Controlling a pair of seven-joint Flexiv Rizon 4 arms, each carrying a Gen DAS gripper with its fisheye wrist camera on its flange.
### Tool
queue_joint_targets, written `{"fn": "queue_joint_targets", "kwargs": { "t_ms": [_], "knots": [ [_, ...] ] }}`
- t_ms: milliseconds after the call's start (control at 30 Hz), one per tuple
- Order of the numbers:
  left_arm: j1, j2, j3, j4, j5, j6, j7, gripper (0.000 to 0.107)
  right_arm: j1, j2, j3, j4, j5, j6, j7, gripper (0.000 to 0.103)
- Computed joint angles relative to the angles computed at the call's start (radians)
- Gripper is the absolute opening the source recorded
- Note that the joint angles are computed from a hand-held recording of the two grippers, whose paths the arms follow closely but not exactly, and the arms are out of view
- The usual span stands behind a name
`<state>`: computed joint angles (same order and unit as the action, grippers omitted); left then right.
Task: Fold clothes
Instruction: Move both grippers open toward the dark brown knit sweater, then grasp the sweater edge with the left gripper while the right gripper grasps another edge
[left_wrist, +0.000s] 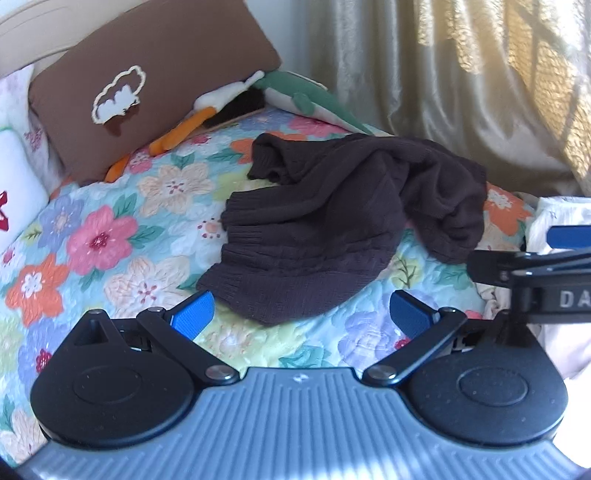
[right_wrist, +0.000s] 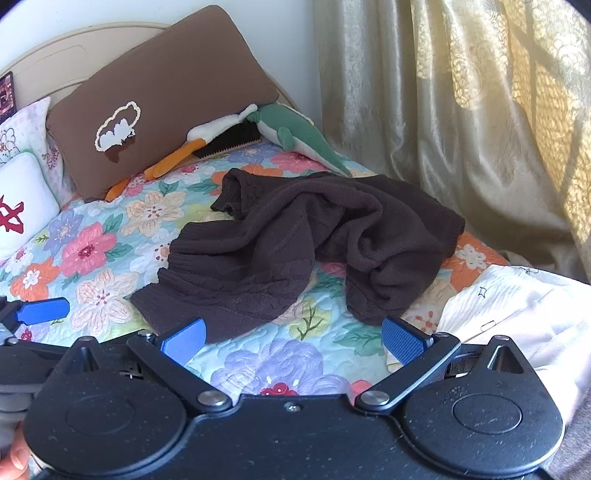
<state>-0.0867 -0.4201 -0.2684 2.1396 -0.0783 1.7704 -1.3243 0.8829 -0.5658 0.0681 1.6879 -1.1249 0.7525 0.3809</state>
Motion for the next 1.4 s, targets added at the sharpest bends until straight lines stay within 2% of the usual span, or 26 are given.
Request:
{"fn": "queue_joint_targets", "kwargs": {
  "t_ms": [100,200,300,333,433,500,567,600,667,700,767,833,900,967,1033,1067,1133,1167,1233,1300,1333,1400],
  "knots": [
    [0.006,-0.017,-0.010,-0.021,-0.005,-0.014,0.002,0.103,-0.007,0.003,-0.006,0.001,-0.004,-0.004,0.001,0.103],
    [0.068,-0.056,-0.086,-0.054,-0.012,-0.010,0.005,0.103,-0.022,0.002,-0.020,-0.017,-0.017,-0.007,-0.009,0.103],
    [0.020,-0.130,-0.046,-0.106,0.018,0.132,0.009,0.103,-0.062,-0.032,-0.055,-0.052,-0.079,0.090,0.049,0.103],
    [0.028,-0.149,-0.055,-0.130,0.047,0.130,0.001,0.103,-0.079,-0.052,-0.057,-0.069,-0.071,0.128,0.057,0.103],
    [0.100,-0.183,-0.142,-0.183,0.055,0.045,-0.016,0.103,-0.096,-0.088,-0.072,-0.094,-0.058,0.211,0.044,0.103],
    [0.130,-0.208,-0.182,-0.209,0.046,0.024,-0.021,0.103,-0.100,-0.089,-0.076,-0.098,-0.019,0.219,0.020,0.103],
    [0.110,-0.228,-0.165,-0.243,0.031,0.014,-0.024,0.103,-0.101,-0.080,-0.079,-0.104,0.032,0.191,0.004,0.103],
    [0.095,-0.237,-0.153,-0.261,0.021,0.003,-0.025,0.103,-0.110,-0.072,-0.090,-0.091,0.025,0.230,0.025,0.103],
    [0.092,-0.262,-0.163,-0.295,0.008,-0.027,-0.015,0.103,-0.156,-0.066,-0.135,-0.056,-0.092,0.438,0.168,0.103],
    [0.089,-0.274,-0.166,-0.310,0.003,-0.037,-0.006,0.103,-0.157,-0.077,-0.157,-0.064,-0.094,0.476,0.194,0.103],
    [0.057,-0.297,-0.142,-0.340,-0.013,-0.032,-0.002,0.103,-0.168,-0.104,-0.173,-0.089,-0.086,0.510,0.226,0.103],
    [-0.014,-0.309,-0.072,-0.362,-0.053,0.001,-0.042,0.103,-0.175,-0.131,-0.193,-0.115,-0.072,0.547,0.255,0.103],
    [-0.097,-0.312,0.009,-0.392,-0.094,-0.009,-0.080,0.103,-0.163,-0.162,-0.226,-0.138,-0.069,0.563,0.293,0.103],
    [-0.128,-0.330,0.031,-0.427,-0.090,-0.022,-0.073,0.103,-0.158,-0.188,-0.267,-0.143,-0.090,0.618,0.346,0.103],
    [-0.090,-0.367,-0.028,-0.465,-0.072,-0.026,-0.048,0.103,-0.132,-0.177,-0.318,-0.111,-0.122,0.595,0.436,0.103],
    [-0.087,-0.390,-0.036,-0.496,-0.067,-0.041,-0.057,0.103,-0.113,-0.160,-0.332,-0.089,-0.137,0.530,0.471,0.103],
    [-0.149,-0.419,0.034,-0.564,-0.113,-0.100,-0.060,0.103,-0.102,-0.134,-0.327,-0.055,-0.145,0.409,0.504,0.103],
    [-0.162,-0.438,0.047,-0.597,-0.123,-0.127,-0.055,0.103,-0.107,-0.128,-0.339,-0.038,-0.191,0.415,0.578,0.103],
    [-0.170,-0.474,0.048,-0.657,-0.130,-0.178,-0.037,0.103,-0.140,-0.126,-0.381,-0.009,-0.362,0.516,0.857,0.103],
    [-0.198,-0.504,0.081,-0.716,-0.135,-0.229,-0.027,0.103,-0.194,-0.133,-0.377,-0.003,-0.510,0.578,1.110,0.103],
    [-0.214,-0.517,0.100,-0.744,-0.131,-0.248,-0.019,0.103,-0.198,-0.131,-0.376,0.011,-0.522,0.571,1.162,0.103],
    [-0.211,-0.541,0.089,-0.787,-0.121,-0.275,0.019,0.103,-0.209,-0.127,-0.345,0.042,-0.474,0.520,1.176,0.103]
  ]
}}
